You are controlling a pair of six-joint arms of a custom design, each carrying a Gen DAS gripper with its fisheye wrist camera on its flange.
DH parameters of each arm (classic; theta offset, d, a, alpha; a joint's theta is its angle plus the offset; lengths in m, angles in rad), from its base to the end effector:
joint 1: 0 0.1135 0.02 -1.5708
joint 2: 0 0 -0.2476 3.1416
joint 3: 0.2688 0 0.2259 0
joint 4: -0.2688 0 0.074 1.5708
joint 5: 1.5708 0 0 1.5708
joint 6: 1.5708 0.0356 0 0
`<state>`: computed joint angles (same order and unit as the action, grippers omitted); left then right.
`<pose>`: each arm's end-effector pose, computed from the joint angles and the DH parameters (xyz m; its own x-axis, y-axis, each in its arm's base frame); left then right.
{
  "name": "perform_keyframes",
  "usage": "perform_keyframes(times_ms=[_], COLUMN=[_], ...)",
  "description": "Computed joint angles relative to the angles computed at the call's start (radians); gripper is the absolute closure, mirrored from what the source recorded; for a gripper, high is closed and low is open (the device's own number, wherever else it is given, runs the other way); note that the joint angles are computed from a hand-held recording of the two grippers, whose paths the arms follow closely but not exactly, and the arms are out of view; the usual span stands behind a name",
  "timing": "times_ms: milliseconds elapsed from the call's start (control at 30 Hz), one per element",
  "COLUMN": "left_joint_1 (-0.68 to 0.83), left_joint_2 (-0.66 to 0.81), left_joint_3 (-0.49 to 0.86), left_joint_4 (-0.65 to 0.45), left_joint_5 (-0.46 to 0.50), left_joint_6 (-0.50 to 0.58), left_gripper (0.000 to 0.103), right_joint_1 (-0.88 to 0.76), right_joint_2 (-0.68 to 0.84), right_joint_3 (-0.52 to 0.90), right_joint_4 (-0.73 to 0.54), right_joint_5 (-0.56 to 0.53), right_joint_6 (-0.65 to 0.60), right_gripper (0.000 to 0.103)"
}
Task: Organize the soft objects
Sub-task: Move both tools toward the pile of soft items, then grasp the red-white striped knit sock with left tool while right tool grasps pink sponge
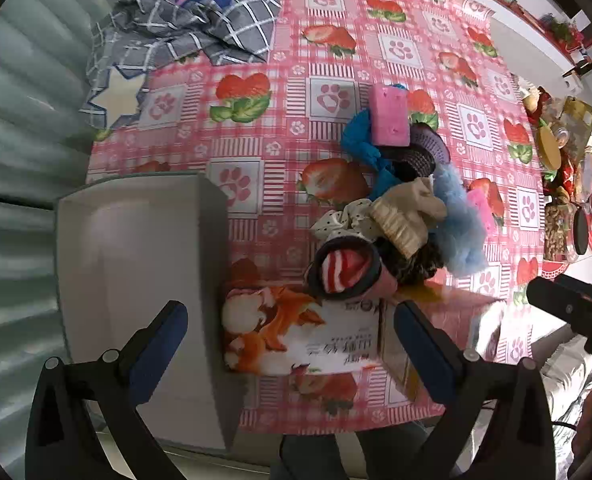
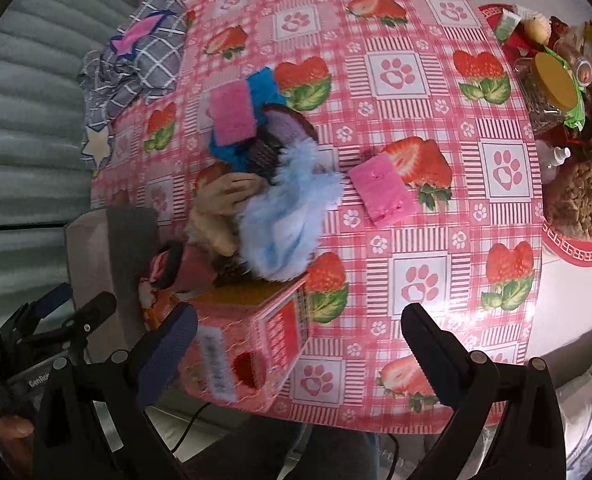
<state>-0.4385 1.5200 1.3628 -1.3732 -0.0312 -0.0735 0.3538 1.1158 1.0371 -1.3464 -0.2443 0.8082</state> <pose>0.2145 -0.0993 0.2764 -0.9333 0.3566 -0.0426 0.3557 0.9342 0.0281 0.1366 0.0596 0.2712 -0.9080 0.4125 0.0727 0.4161 0.8682 0.2703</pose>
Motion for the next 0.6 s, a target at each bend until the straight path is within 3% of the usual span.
perform_keyframes(times_ms=[267,467,600], left_joint_1=[0.004,-0.021,-0.046], left_joint_2=[0.143,0.235,0.280], left_joint_3=[-0.029,-0.044,-0.046], left_joint_4=[0.080,0.121,0.135], left_joint_5=[0.050,0.045,0.035], left_joint_6=[-0.036,-0.064,-0.081], left_gripper=[0.000,0.000,0.000], right_joint_1=[-0.221,-0.330,-0.357], right_joint_2=[0.042,0.159,0.269], right_joint_3=[-0.110,-0.185,-0.252], right_joint_4=[0.046,0.129,0.263], right_joint_5=[-0.007,0.112,0.173], right_joint_6=[-0.232,-0.422,-0.506], right_gripper=[0.000,0.000,0.000])
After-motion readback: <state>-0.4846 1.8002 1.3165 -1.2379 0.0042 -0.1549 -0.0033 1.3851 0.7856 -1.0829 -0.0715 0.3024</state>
